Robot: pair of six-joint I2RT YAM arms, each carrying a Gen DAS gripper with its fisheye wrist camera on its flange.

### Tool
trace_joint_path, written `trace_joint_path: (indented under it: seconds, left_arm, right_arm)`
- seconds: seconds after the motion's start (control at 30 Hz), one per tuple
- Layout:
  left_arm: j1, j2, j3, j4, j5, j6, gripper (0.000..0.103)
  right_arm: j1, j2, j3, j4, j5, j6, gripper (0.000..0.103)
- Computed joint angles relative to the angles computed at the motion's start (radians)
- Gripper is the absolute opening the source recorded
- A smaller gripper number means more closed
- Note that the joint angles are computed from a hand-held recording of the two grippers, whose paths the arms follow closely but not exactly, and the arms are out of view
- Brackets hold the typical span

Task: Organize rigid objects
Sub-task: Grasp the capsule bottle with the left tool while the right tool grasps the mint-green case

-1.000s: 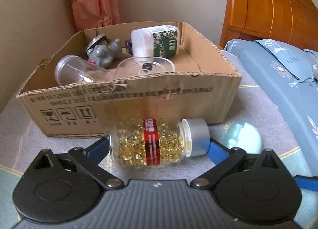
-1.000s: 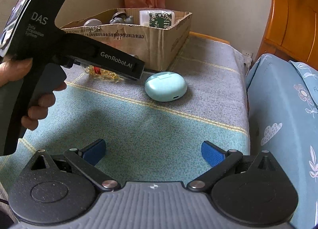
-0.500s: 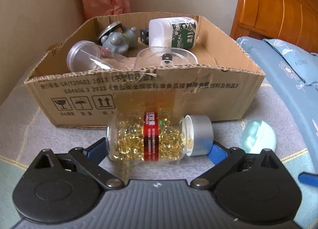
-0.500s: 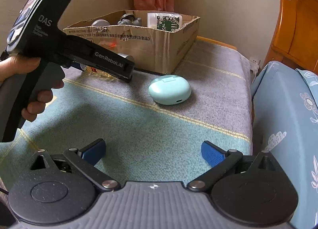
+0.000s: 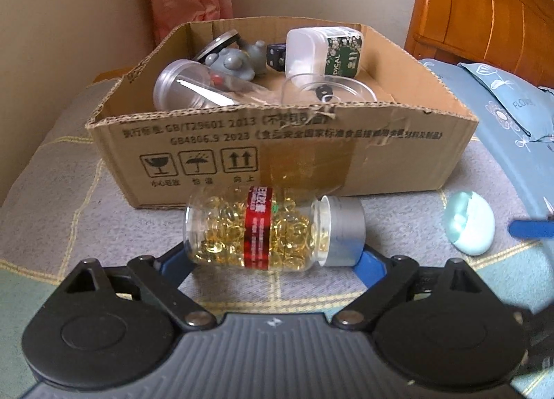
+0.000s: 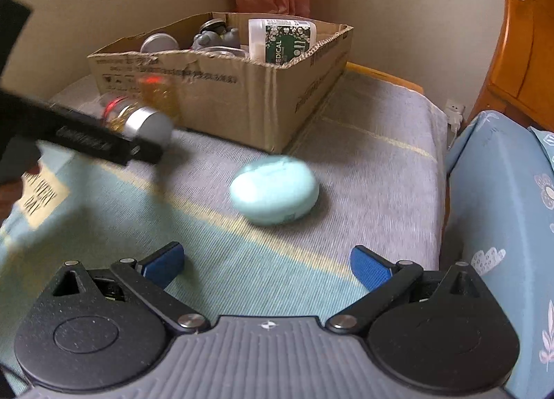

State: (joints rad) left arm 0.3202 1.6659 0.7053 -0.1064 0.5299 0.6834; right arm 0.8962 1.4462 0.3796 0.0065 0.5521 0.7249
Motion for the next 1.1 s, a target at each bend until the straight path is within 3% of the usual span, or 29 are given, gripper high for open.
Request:
trace_joint_path:
  seconds: [0.27, 0.6, 1.1]
  left_arm:
    - [0.033, 0.020, 0.021, -0.016, 0.018, 0.027, 0.093]
    - [0.044, 0.022, 0.016, 0.002, 0.022, 0.035, 0.094]
    - [0.018, 0.038, 0.030, 0.013, 0.006, 0.038, 0.095]
  right_arm:
    - [-0.167, 0.099, 0.032, 0.183, -0.106, -0.220, 0.103]
    - [-0.134, 0.118, 0.087, 0.148, -0.193, -0.289, 0.103]
    - [-0.148, 0.138, 0.117, 0.130, -0.197, -0.292, 0.103]
